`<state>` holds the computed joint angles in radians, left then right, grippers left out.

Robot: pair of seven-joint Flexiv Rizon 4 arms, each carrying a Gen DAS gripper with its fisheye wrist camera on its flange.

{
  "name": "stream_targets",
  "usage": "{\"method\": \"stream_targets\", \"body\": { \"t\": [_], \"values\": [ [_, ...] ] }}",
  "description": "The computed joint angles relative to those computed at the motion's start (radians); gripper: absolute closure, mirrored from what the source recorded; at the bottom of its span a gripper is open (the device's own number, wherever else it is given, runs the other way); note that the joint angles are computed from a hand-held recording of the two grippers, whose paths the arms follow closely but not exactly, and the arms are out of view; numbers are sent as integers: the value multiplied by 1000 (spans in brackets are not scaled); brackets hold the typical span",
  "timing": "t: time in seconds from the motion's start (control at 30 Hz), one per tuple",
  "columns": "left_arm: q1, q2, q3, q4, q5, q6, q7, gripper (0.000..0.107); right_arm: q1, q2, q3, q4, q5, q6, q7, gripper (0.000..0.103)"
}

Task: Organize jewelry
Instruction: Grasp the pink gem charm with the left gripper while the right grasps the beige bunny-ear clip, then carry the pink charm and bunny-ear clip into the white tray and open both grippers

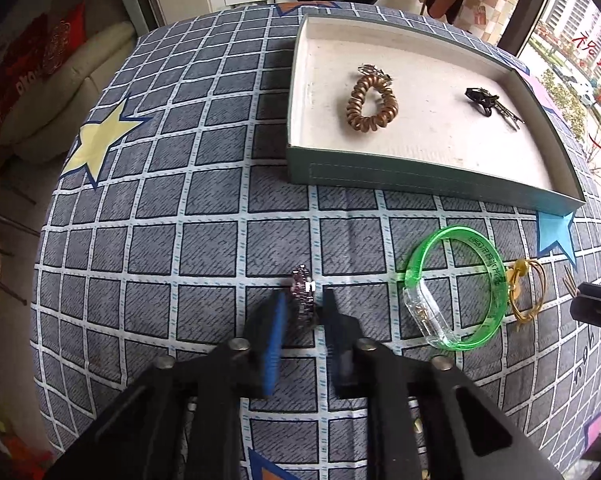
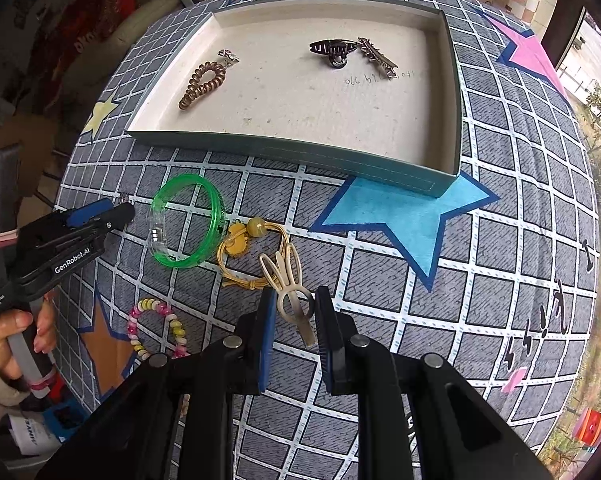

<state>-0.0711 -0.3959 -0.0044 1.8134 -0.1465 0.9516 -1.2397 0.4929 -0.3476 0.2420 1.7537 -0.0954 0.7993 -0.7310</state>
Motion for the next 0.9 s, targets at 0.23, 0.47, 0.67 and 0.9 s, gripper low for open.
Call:
{"method": "stream_targets", "body": {
  "t": [0.23,0.47,0.67,0.9],
  "values": [
    [25,23,-26,25,-81,-5,36,83,-3,30,-6,18,-8,28,36,82],
    [35,72,-43,36,-154,5,98,83,-18,52,-9,21,2,65,57,82],
    [32,60,-69,-19,-221,11,140,83,-34,51,-24,-3,-16,74,57,82],
    [3,-3,-89,-121,-240,1,145,83,-61,17,-45,-57,-21,82,45,82]
  ]
}}
